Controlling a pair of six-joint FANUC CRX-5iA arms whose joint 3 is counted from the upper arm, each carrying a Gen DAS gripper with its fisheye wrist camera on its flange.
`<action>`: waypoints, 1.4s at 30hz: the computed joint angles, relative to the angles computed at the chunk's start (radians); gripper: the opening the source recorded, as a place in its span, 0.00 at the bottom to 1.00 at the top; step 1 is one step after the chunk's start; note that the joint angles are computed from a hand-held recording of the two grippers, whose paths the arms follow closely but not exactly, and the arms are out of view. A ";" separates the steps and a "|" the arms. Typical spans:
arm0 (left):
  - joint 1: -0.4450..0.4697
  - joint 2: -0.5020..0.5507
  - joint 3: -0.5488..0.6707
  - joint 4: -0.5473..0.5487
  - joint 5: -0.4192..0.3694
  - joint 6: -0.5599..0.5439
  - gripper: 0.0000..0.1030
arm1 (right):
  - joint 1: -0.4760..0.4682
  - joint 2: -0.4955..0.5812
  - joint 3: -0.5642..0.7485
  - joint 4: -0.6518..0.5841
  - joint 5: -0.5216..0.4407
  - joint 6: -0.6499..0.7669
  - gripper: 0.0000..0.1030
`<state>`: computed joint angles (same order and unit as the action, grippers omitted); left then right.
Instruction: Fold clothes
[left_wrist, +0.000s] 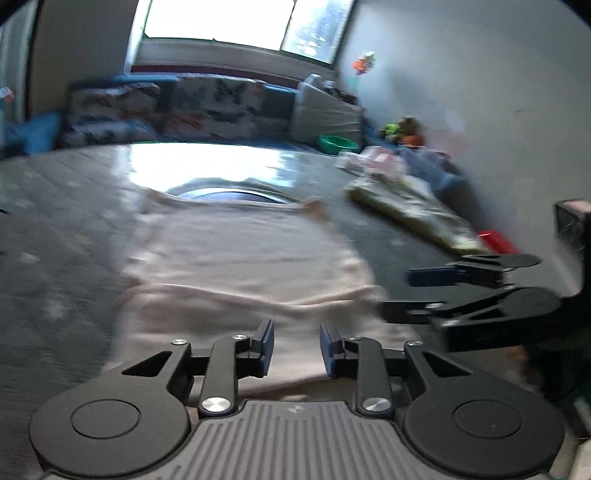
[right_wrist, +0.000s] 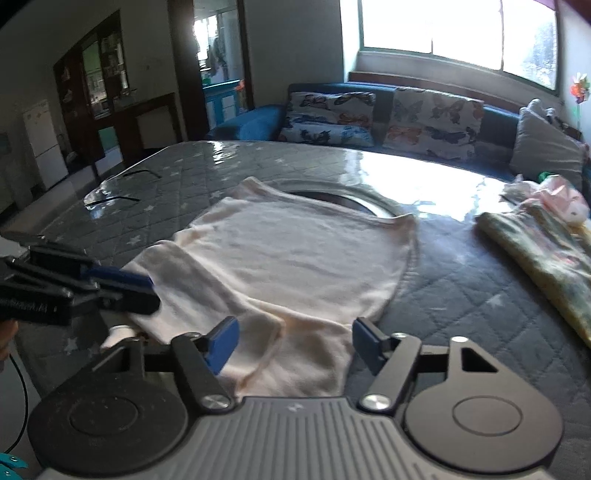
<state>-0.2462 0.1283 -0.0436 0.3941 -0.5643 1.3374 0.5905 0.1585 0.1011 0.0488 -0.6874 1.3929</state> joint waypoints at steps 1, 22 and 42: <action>0.007 -0.010 0.007 -0.070 -0.008 0.051 0.34 | -0.001 0.011 0.018 -0.027 -0.015 0.024 0.60; 0.066 -0.076 -0.048 -0.388 -0.046 0.317 0.41 | 0.000 0.112 0.131 -0.102 -0.137 0.034 0.17; 0.085 -0.126 -0.085 -0.329 -0.037 0.246 0.21 | -0.003 0.058 0.086 -0.050 -0.081 -0.007 0.12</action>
